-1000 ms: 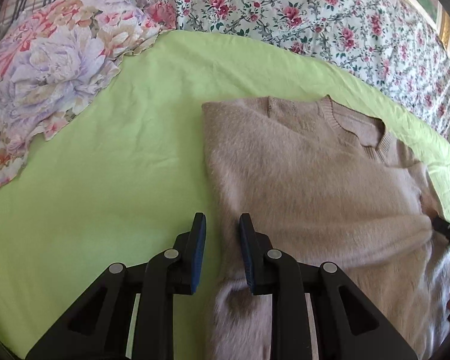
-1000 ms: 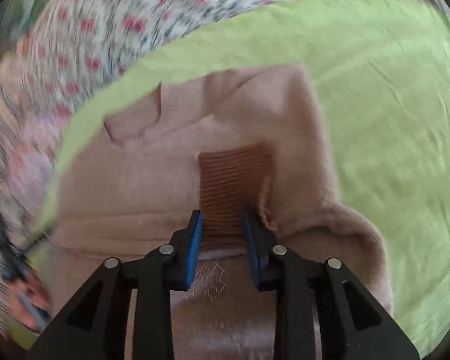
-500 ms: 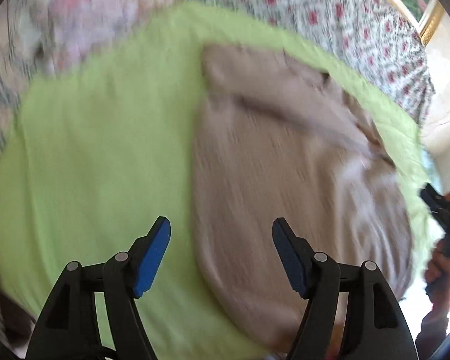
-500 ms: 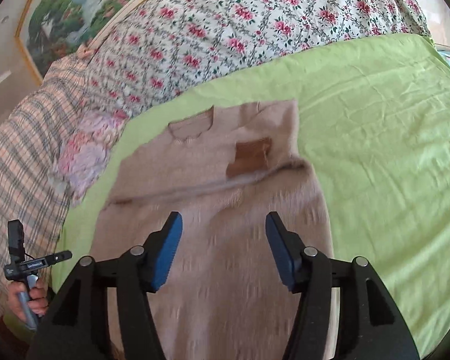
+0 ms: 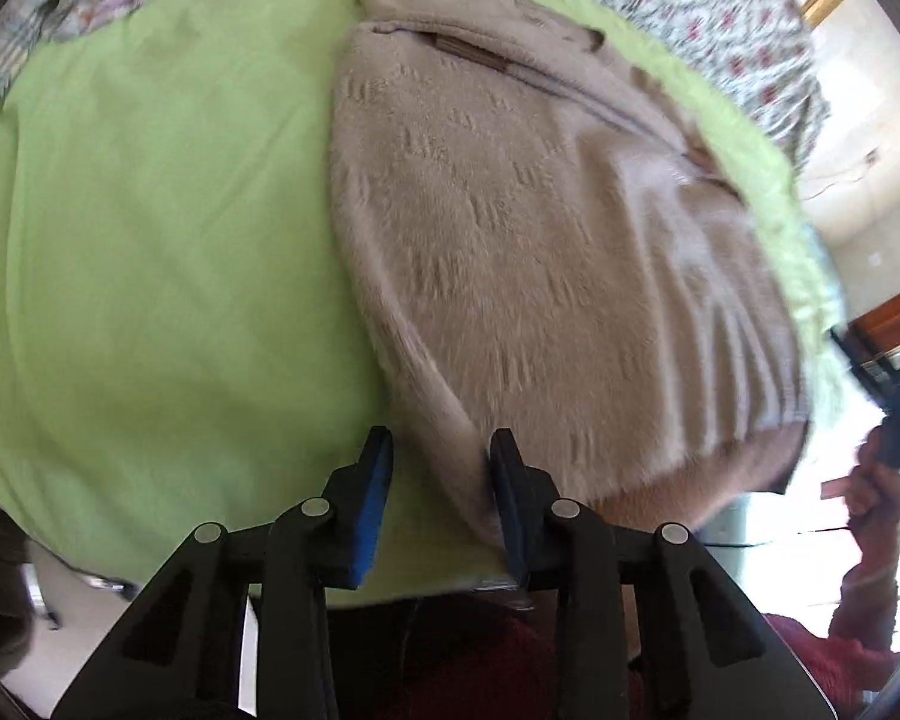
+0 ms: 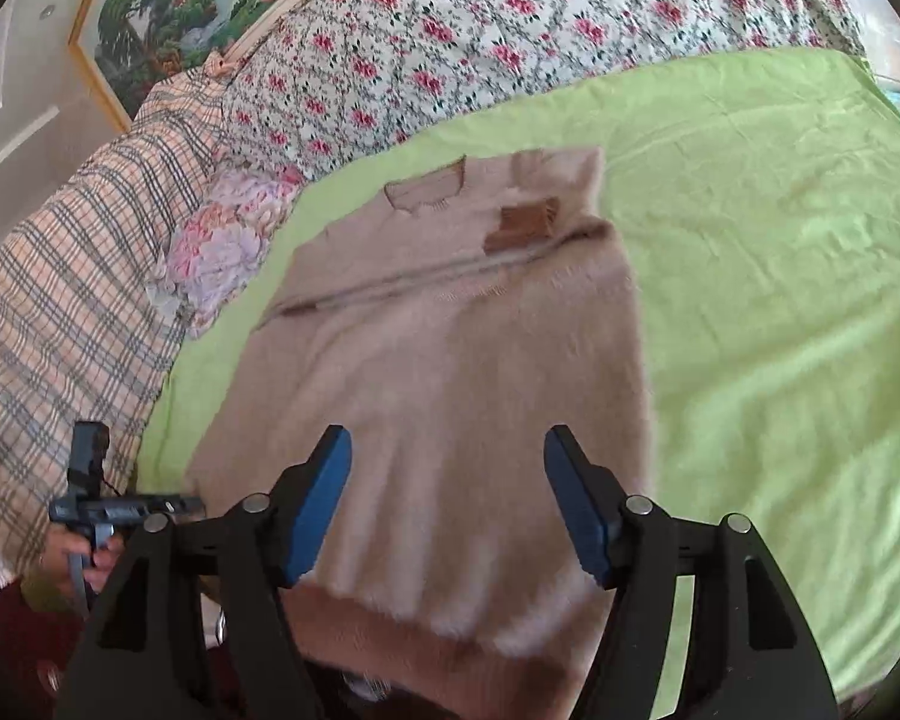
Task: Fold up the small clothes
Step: 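Grasp the brown ribbed hem with both grippers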
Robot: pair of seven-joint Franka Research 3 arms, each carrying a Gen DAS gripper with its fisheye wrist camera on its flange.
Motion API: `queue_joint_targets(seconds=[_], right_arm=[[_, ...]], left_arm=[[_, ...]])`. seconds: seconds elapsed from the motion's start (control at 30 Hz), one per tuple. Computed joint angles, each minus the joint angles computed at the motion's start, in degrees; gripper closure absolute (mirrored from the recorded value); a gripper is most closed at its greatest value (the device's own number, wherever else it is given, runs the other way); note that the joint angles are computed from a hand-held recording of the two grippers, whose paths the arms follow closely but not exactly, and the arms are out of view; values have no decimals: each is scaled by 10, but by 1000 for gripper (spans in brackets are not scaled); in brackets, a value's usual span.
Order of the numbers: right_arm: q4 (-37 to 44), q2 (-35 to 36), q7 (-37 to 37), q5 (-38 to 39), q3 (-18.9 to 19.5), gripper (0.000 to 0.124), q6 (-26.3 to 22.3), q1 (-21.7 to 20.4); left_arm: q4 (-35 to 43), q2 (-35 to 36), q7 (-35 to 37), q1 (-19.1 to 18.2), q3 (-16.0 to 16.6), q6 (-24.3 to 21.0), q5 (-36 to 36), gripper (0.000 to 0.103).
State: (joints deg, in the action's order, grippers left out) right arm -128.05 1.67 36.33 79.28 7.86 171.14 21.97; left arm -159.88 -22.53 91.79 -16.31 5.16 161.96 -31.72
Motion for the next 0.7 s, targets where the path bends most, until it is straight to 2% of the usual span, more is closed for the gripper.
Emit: queue_joint_targets(seconds=[0.03,0.07,0.1,0.13,0.17,0.23,0.33,0.37,0.43,0.57,0.6,0.63,0.67,0.7], right_arm=[[-11,-8,2,-1,-3,56,-12,-3],[-24,-16,11,-7,-8,56,-28,-8],[-31,-21,23,-17,-13,56,-42,-12],[-43,-29,32,-24,-20,56,-60,-17],[-52,-36,33,-25,-24,56,-71,-21],[-80,-57,39,-42,-34,56,-94,-29],[-109,-73,24,-56,-48,56,-143,-36],[-114,-71,18,-53,-51,56,-158,-36],[-111,-57,-12,-20,-55,56,-195,-38],[-86,-21,-107,92,-41,56,-217,-36],[-81,-16,-119,107,-39,58,-224,-38],[-77,-12,-125,115,-36,74,-226,-39],[-73,-5,-110,97,-33,91,-223,-39],[-72,-4,-93,79,-32,116,-224,-40]], left_arm=[[-7,-10,50,-38,40,9,-52,58],[-9,-18,97,-73,75,12,-106,46],[-7,-19,136,-98,99,9,-154,40],[-3,-14,160,-111,106,7,-185,40],[1,-5,179,-120,111,-3,-211,40],[3,10,197,-121,97,-6,-232,40],[-8,10,267,-133,74,44,-279,43],[-12,4,304,-143,76,56,-309,46],[-5,2,400,-170,104,51,-399,46],[9,19,473,-157,109,12,-453,42],[11,21,476,-150,103,7,-452,43],[12,22,481,-143,97,2,-449,44],[14,25,487,-138,87,8,-452,65],[13,26,484,-131,73,20,-445,97]])
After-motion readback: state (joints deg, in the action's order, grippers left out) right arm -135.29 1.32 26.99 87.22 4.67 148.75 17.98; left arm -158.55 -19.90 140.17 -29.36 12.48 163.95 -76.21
